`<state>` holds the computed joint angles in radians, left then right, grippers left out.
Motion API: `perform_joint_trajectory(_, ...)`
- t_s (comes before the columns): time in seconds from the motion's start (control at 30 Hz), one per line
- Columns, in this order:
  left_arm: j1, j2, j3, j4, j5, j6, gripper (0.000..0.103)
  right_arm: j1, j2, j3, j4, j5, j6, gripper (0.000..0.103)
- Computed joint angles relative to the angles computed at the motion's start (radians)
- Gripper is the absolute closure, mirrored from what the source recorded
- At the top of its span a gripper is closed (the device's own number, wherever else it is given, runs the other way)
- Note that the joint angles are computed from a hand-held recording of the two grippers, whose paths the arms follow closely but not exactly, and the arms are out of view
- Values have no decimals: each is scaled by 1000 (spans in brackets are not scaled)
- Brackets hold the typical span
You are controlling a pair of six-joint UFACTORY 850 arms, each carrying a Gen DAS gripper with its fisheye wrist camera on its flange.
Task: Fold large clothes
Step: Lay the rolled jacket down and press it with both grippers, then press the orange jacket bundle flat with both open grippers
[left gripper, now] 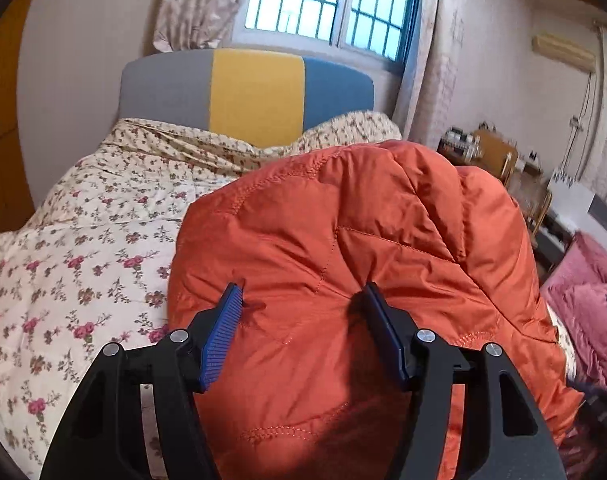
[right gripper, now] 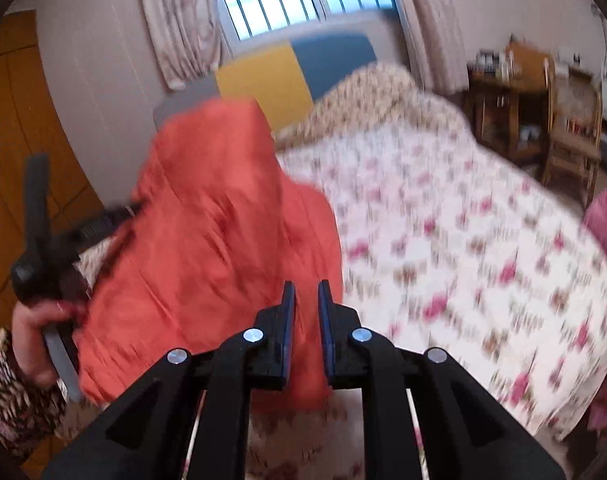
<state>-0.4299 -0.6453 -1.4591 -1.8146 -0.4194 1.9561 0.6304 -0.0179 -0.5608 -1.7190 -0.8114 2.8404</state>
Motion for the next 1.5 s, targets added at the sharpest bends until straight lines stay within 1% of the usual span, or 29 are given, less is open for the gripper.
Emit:
perform_joint_trajectory(0.07, -14, -7, -14, 53, 26, -34, 41, -11, 17, -25, 61, -21, -87, 90)
perform_joint_trajectory(0.13, -26, -13, -29, 103, 58, -76, 41, -28, 35, -32, 48, -35, -89, 90)
perform_joint_trajectory(0.2, -38, -22, -48, 173, 91, -150, 41, -60, 38, -50, 6, -19, -107, 90)
perform_joint_trajectory(0.27, -50, -30, -63, 219, 123, -196, 41, -82, 17, -89, -24, 8, -130, 90)
perform_joint_trajectory(0.3, -58, -31, -68, 249, 139, -224, 41, -112, -7, -122, -62, 47, -141, 90)
perform_joint_trajectory(0.4, -77, -37, -86, 360, 175, -330, 41, -191, -83, -209, -148, 129, -123, 90)
perform_joint_trajectory(0.47, -91, -44, -101, 476, 203, -439, 41, -241, -127, -259, -195, 176, -113, 90)
perform_joint_trajectory(0.53, -99, -53, -115, 564, 219, -527, 41, -266, -168, -303, -213, 192, -130, 90)
perform_joint_trajectory(0.63, -105, -64, -125, 609, 235, -578, 41, -315, -223, -354, -209, 238, -197, 91)
perform_joint_trajectory(0.7, -109, -70, -130, 616, 242, -591, 41, -347, -255, -377, -187, 282, -226, 95)
perform_joint_trajectory(0.73, -111, -74, -133, 618, 243, -595, 40, -358, -266, -379, -176, 292, -234, 95)
perform_joint_trajectory(0.77, -113, -78, -137, 623, 242, -602, 40, -369, -278, -376, -183, 301, -217, 95)
perform_joint_trajectory(0.83, -119, -87, -145, 626, 239, -605, 39, -395, -289, -353, -252, 327, -126, 96)
perform_joint_trajectory(0.9, -125, -96, -155, 617, 233, -596, 38, -421, -310, -337, -339, 356, -13, 96)
perform_joint_trajectory(1.0, -134, -107, -161, 585, 235, -562, 35, -440, -322, -320, -412, 362, 72, 96)
perform_joint_trajectory(1.07, -136, -115, -164, 533, 236, -509, 33, -448, -333, -317, -444, 361, 111, 96)
perform_joint_trajectory(1.17, -133, -123, -161, 381, 227, -364, 32, -449, -350, -317, -477, 357, 157, 96)
perform_joint_trajectory(1.23, -127, -124, -148, 226, 211, -211, 31, -445, -363, -328, -463, 356, 142, 96)
perform_joint_trajectory(1.33, -115, -125, -127, 43, 184, -28, 31, -427, -383, -354, -369, 347, 37, 96)
perform_joint_trajectory(1.4, -109, -130, -122, -30, 165, 42, 31, -417, -401, -377, -290, 338, -50, 96)
perform_joint_trajectory(1.5, -103, -140, -126, -56, 149, 63, 31, -413, -425, -400, -240, 334, -102, 96)
